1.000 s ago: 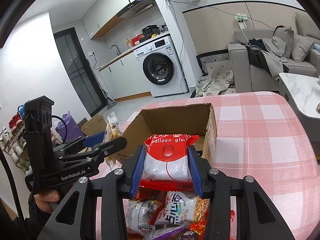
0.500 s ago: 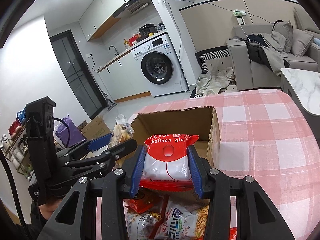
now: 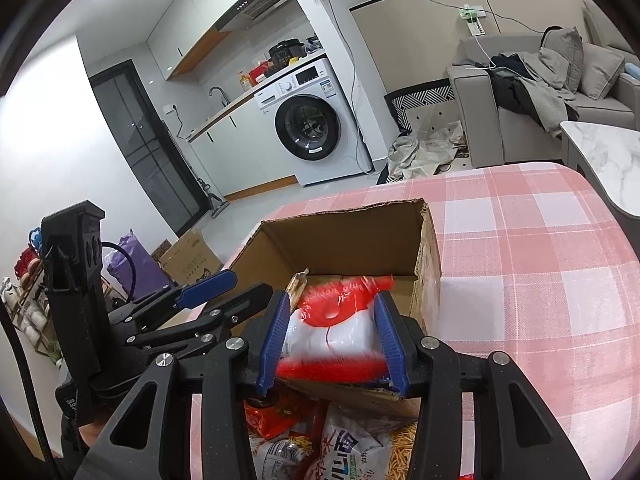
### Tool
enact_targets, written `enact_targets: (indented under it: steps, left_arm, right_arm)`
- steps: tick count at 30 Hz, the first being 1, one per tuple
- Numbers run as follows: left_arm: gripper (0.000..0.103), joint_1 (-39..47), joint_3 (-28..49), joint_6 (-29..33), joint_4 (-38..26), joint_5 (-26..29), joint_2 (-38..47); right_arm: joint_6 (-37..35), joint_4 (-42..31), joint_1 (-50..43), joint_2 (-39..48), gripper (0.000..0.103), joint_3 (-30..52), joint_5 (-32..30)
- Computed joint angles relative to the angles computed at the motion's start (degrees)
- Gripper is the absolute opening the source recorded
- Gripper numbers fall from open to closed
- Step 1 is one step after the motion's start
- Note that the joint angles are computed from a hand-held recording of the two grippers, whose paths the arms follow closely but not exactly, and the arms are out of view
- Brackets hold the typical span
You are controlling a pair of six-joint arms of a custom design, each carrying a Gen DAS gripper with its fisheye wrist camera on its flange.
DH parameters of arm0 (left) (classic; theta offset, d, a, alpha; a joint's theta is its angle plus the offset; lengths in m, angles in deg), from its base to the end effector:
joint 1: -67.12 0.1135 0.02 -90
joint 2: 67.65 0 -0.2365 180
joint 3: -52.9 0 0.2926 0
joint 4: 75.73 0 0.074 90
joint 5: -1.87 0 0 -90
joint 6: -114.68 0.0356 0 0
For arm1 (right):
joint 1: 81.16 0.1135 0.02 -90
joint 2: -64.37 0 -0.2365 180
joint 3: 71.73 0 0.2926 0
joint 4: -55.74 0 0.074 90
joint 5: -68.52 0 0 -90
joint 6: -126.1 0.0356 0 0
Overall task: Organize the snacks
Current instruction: 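Lower both packets into the SF box and open both tools, then withdraw both tools from the box toward the remaining snacks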
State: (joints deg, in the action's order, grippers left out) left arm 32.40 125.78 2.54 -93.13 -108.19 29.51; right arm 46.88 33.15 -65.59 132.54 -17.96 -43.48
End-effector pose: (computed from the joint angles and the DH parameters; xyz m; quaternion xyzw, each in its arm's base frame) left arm 0.3328 -0.2158 0.1564 0.0276 0.9009 -0.0521 0.4301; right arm 0.2863 0.0936 0.1959 -0.1218 0.8741 0.2661 0.3876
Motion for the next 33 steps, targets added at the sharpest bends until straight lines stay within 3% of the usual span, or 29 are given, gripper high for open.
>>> enact_targets:
  steps: [2, 4, 6, 9, 11, 15, 18, 33]
  left_arm:
    - [0.051, 0.1, -0.2, 0.0, -0.4, 0.5, -0.1]
    - [0.061, 0.0, -0.8, 0.1, -0.5, 0.4, -0.5]
    - [0.072, -0.5, -2.7, 0.2, 0.5, -0.5, -1.7]
    - [0.081, -0.9, -6.2, -0.2, 2.2, -0.5, -4.3]
    - [0.081, -1.2, -8.3, -1.0, 2.7, 0.2, -6.1]
    - [0.089, -3.5, -12.0, -1.6, 1.3, -2.7, -10.3]
    - [0.103, -5.3, -15.2, -1.9, 1.5, -3.8, -13.6]
    - [0.103, -13.0, -22.5, -8.1, -0.5, -8.8, -18.6]
  right_arm:
    - [-0.3, 0.2, -0.2, -0.9, 0.052, -0.7, 0.0]
    - [-0.3, 0.0, -0.5, -2.1, 0.056, -1.3, 0.1]
    - [-0.1, -0.1, -1.3, -3.4, 0.080, -2.2, -0.5]
    - [-0.5, -0.2, -2.4, -6.7, 0.096, -4.4, -0.7]
    - [-1.1, -1.3, -2.9, -7.9, 0.102, -5.0, -1.2]
    - [-2.6, -3.5, -3.1, -11.0, 0.102, -6.6, 0.3]
    - [-3.5, -4.4, -3.4, -14.5, 0.103, -8.9, 0.7]
    - [-9.0, -14.7, -5.6, -28.9, 0.103, -16.8, 1.4]
